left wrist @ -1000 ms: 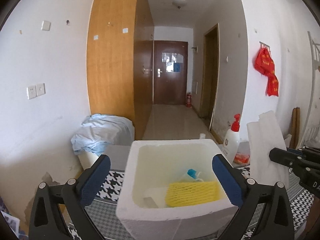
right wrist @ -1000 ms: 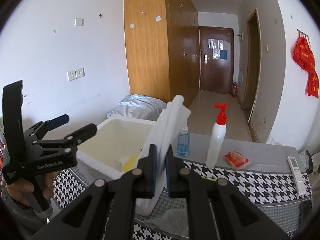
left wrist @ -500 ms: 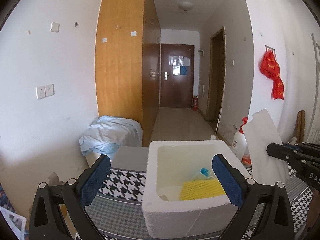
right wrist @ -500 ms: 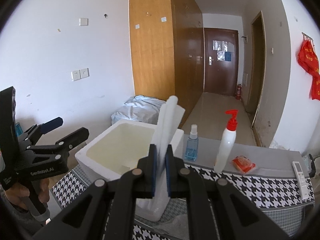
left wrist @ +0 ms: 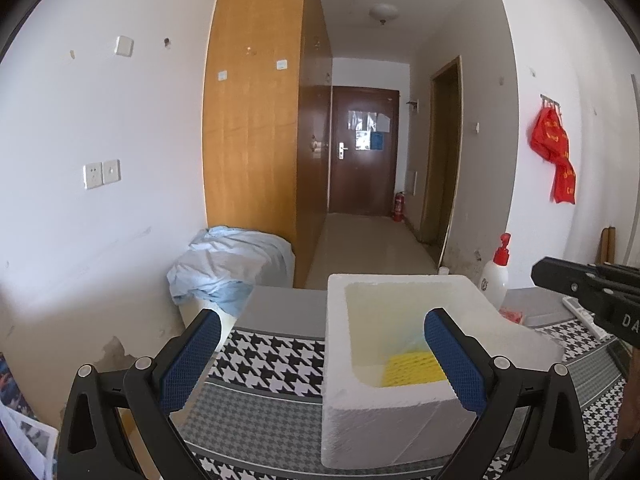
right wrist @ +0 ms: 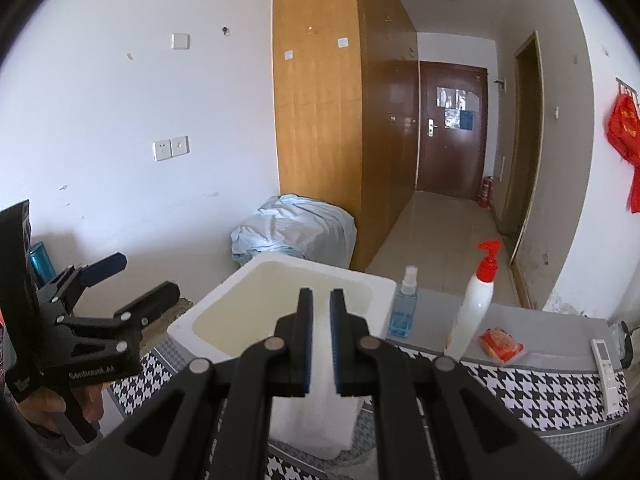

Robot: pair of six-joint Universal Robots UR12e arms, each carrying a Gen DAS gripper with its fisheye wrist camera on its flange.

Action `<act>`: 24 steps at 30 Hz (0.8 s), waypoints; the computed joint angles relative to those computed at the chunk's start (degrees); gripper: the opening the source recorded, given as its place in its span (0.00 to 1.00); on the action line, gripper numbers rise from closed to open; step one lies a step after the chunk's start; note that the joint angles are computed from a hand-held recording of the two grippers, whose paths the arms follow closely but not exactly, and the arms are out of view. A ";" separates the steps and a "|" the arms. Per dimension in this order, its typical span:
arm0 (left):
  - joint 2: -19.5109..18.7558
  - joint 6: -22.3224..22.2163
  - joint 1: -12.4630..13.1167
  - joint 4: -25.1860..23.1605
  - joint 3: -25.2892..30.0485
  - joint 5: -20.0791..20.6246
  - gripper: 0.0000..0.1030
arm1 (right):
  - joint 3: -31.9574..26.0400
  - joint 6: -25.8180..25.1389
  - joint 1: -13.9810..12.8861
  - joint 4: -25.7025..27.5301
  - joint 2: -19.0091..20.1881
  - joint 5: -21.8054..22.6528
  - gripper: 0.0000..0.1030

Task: Organize soft objects
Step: 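Open the left tool over the box while the right tool releases the sheet inside, then withdraw both tools from the foam box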

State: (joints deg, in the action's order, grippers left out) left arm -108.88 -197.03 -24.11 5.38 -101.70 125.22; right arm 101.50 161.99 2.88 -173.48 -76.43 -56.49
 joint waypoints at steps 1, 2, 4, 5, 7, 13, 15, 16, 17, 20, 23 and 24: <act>0.04 -0.10 0.01 0.12 -0.15 0.03 0.99 | -0.20 -0.25 0.20 0.32 0.13 -0.12 0.10; 0.12 -0.41 0.04 0.06 -0.33 0.02 0.99 | -0.46 -0.50 0.34 0.87 0.27 -0.13 0.10; 0.28 -0.85 0.16 -0.36 -0.38 -0.17 0.99 | -1.04 -1.06 0.68 2.05 0.57 -0.32 0.10; 0.34 -1.12 0.15 -0.39 -0.51 0.16 0.99 | -1.23 -1.34 0.83 2.34 0.68 -0.38 0.10; 0.54 -1.51 0.16 -0.56 -0.80 0.33 0.99 | -1.53 -1.95 0.90 3.41 0.75 0.10 0.11; 0.79 -1.98 0.00 -0.81 -1.08 1.31 0.99 | -1.97 -2.68 1.27 6.37 0.96 0.59 0.47; 0.83 -1.93 -0.03 -0.77 -1.16 1.41 0.99 | -1.48 -1.51 0.97 5.21 0.98 1.81 0.73; 0.83 -2.02 -0.06 -0.76 -1.17 1.47 0.99 | -1.32 -1.20 0.87 4.96 0.92 2.23 0.74; 0.85 -2.05 -0.03 -0.85 -1.16 1.45 0.99 | -1.27 -1.18 0.82 5.12 0.85 2.34 0.74; 0.87 -2.06 -0.26 -0.93 -1.14 1.86 0.99 | -0.80 -1.52 0.73 4.65 0.51 2.12 0.74; 0.83 -1.90 -0.45 -0.73 -1.06 1.95 0.99 | -0.53 -1.47 0.55 4.43 0.27 2.25 0.74; 0.84 -1.80 -0.46 -0.68 -1.06 1.88 0.99 | -0.45 -1.41 0.48 4.26 0.22 2.16 0.74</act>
State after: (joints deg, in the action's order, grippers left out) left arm -108.05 -198.83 -24.57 4.70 -102.76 127.10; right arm 101.05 160.57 3.37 -169.22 -76.20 -54.33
